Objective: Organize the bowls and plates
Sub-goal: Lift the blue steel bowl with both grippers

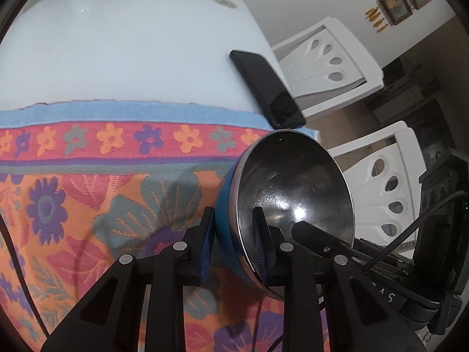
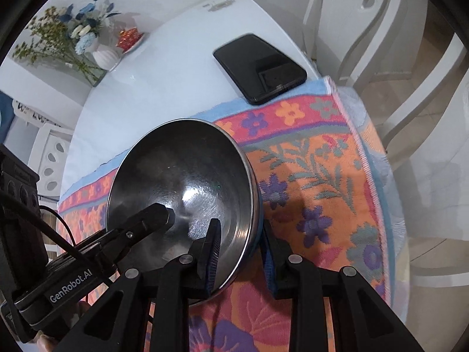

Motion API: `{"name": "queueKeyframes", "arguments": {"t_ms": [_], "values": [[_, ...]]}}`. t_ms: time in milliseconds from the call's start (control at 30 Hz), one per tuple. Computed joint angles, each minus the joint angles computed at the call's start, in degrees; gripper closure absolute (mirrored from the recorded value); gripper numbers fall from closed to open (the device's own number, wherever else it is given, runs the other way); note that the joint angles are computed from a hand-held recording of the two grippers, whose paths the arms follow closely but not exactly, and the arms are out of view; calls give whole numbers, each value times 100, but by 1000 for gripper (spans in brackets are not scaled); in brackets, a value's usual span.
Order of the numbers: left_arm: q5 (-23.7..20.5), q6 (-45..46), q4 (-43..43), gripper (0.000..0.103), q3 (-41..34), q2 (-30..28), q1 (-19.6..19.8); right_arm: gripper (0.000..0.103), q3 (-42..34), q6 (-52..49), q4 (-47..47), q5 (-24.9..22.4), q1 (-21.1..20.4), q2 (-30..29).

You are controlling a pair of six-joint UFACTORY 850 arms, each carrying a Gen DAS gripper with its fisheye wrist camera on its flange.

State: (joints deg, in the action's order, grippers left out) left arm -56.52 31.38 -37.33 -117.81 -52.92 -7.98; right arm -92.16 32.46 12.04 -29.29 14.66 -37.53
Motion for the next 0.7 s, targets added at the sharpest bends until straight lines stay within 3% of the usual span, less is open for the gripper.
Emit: {"name": "queueKeyframes", "arguments": {"t_ms": [233, 400, 700], "values": [[281, 571, -466, 81, 590, 689, 79, 77, 130, 669, -888, 6, 196, 484], [398, 1315, -1168, 81, 1304, 1490, 242, 77, 371, 1427, -1659, 28, 425, 1057], [332, 2304, -2089, 81, 2722, 2954, 632, 77, 828, 3203, -3290, -323, 1140, 2104]]}}
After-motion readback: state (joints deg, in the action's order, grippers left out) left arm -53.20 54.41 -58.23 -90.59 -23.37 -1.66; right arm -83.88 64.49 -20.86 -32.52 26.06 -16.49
